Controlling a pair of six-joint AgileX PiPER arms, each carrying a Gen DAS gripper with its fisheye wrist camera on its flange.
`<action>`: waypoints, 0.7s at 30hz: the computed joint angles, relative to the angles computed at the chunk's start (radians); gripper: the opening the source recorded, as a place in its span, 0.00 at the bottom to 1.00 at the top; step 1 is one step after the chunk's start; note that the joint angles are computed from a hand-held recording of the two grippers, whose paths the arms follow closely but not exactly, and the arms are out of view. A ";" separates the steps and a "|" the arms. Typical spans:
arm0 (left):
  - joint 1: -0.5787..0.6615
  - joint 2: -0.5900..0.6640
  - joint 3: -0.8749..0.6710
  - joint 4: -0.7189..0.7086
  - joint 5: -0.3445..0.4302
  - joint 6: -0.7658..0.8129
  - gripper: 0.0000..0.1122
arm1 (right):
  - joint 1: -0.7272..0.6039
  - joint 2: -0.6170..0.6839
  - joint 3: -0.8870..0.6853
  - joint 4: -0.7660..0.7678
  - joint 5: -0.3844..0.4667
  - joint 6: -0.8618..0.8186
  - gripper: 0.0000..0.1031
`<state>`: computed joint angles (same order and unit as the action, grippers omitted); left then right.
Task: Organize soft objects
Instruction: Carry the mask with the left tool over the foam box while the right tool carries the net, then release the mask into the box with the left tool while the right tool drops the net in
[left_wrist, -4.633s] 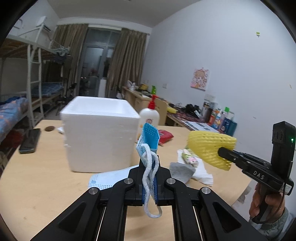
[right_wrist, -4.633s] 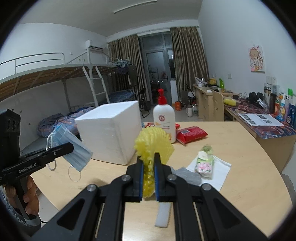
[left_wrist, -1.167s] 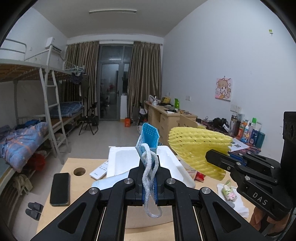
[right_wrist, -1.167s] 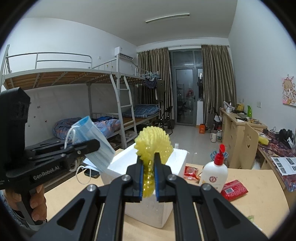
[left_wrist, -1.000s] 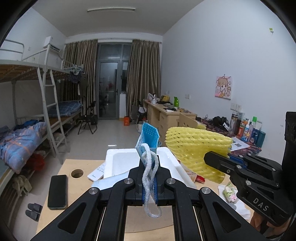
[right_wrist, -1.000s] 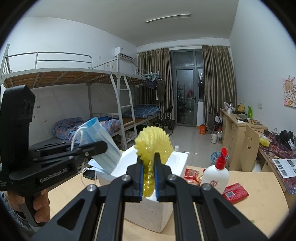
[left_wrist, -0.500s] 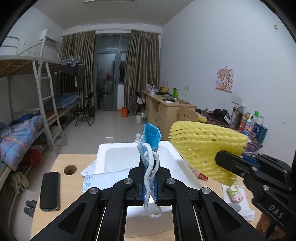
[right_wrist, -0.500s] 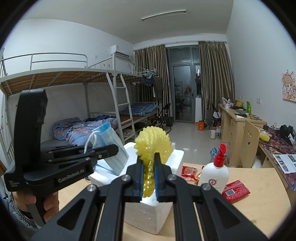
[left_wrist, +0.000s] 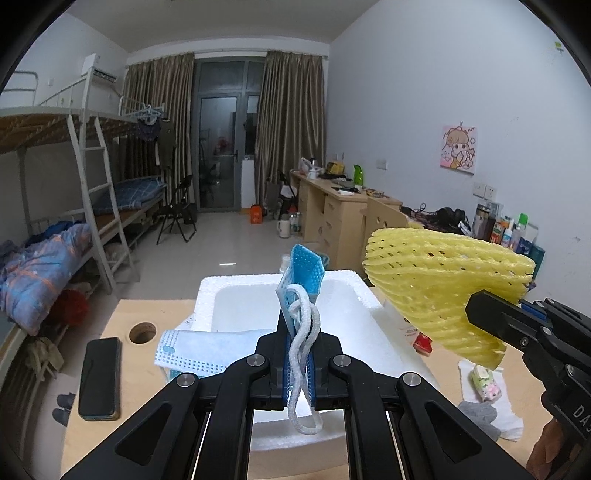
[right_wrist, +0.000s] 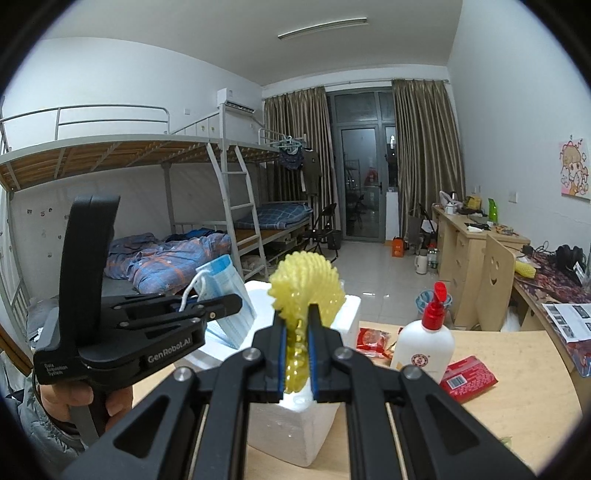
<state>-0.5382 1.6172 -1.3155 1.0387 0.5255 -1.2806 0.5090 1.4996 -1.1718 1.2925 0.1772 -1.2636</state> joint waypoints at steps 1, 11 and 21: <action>0.000 0.002 -0.003 -0.002 0.008 0.000 0.10 | 0.000 0.001 -0.001 0.000 0.000 0.000 0.12; -0.036 -0.036 0.063 0.219 0.094 -0.238 0.90 | 0.012 -0.006 0.004 0.049 -0.023 -0.051 0.12; -0.047 -0.077 0.107 0.229 0.105 -0.260 0.90 | 0.013 0.008 0.001 0.057 -0.023 -0.066 0.12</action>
